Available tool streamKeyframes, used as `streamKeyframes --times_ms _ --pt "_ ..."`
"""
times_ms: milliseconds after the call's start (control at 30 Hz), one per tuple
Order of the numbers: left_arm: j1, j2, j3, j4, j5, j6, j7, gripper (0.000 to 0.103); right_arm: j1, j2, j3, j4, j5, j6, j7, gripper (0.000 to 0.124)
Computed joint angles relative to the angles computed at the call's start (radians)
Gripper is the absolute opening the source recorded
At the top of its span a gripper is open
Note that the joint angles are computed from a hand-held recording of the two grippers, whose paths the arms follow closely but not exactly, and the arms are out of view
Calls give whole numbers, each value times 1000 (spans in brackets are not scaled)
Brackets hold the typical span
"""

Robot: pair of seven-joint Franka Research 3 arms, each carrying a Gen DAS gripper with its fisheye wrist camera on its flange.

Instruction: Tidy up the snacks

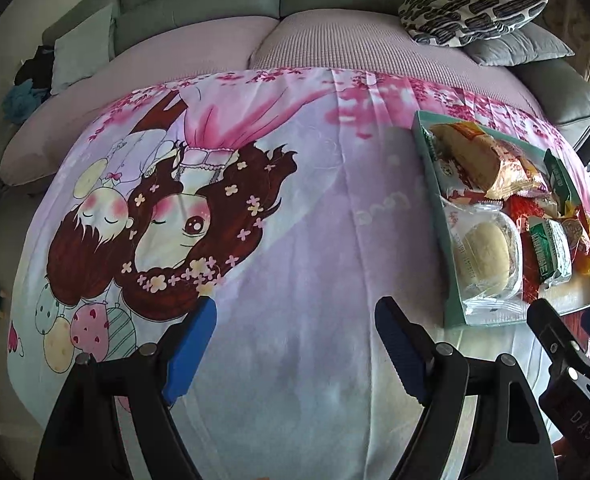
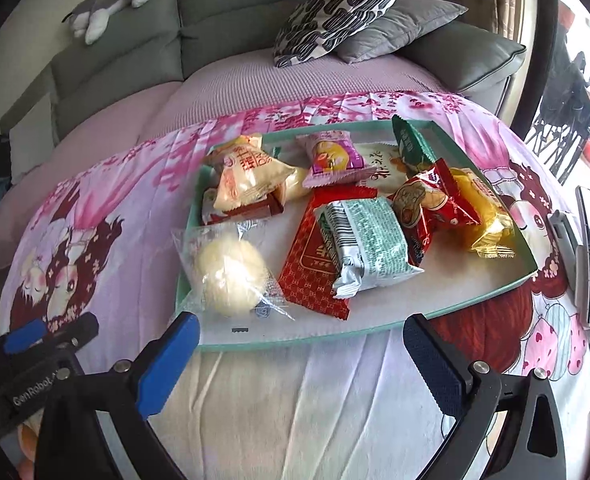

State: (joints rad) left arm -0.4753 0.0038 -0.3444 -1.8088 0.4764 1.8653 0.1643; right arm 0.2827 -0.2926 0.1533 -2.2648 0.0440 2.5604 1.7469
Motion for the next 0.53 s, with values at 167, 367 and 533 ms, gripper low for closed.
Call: streamKeyframes --times_ms 167,367,533 --pt "0 6 2 5 -7 2 7 82 1 4 -1 4 -1 -1 -6 103" --pt "2 9 4 4 -20 10 10 82 2 12 -4 8 3 -1 -8 103" --pt "-2 17 3 13 -2 12 16 82 6 16 -11 8 20 7 -21 103"
